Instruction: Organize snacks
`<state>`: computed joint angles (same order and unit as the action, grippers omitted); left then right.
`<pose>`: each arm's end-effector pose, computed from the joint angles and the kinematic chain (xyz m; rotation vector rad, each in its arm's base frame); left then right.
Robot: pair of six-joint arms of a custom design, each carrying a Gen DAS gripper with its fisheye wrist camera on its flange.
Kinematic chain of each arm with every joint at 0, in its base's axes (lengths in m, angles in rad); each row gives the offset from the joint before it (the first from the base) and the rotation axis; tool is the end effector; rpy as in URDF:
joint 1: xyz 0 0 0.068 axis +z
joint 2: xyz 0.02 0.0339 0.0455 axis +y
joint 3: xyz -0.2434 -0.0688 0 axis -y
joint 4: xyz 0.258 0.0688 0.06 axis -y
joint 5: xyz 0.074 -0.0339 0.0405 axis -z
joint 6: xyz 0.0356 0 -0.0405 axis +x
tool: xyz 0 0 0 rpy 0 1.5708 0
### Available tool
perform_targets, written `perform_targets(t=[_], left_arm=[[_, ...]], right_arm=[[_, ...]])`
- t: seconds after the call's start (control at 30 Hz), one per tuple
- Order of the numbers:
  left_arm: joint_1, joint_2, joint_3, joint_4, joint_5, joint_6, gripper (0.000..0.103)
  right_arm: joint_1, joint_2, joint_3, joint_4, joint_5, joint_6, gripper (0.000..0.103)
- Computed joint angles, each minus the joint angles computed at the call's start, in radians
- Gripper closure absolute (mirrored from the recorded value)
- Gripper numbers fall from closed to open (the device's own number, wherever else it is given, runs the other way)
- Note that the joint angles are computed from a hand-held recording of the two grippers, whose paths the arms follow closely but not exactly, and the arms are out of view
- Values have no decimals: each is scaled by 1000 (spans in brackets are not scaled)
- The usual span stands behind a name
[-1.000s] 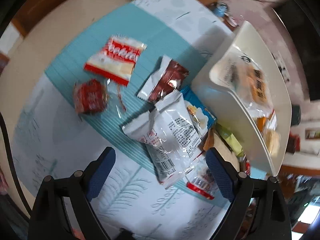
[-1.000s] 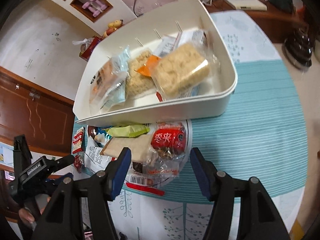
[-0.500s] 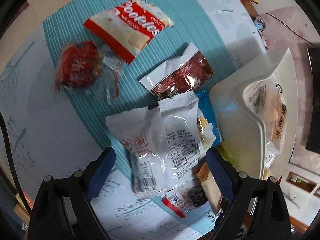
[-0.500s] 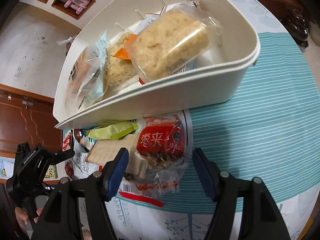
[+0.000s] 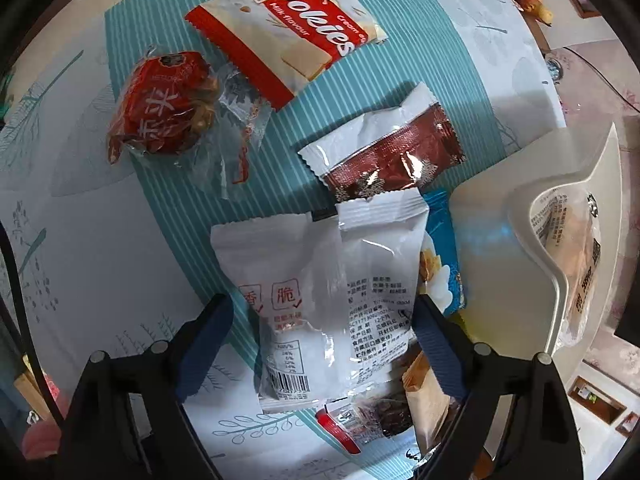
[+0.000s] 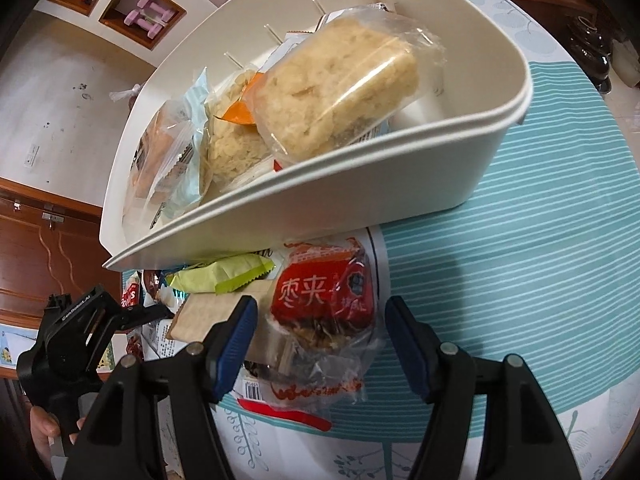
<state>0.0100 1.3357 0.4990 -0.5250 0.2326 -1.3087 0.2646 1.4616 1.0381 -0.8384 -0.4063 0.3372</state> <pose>0.2033 -0.0062 0.0926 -1.8560 2.4562 -0.4818 0.2722 0.0883 0.2025 0.0122 2.8879 0.7010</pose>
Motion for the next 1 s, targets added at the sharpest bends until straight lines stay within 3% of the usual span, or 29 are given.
perform_targets(t=[0.17, 0.47, 1.0], left_arm=[[-18, 0, 3, 22, -2, -31, 33], [-75, 46, 20, 67, 0, -92, 39], [-136, -89, -30, -75, 89, -68, 45]], right_arm=[[-4, -8, 0, 0, 2, -13, 39], [-2, 1, 18, -12, 0, -22, 44], [-5, -97, -31, -66, 39, -46, 45]])
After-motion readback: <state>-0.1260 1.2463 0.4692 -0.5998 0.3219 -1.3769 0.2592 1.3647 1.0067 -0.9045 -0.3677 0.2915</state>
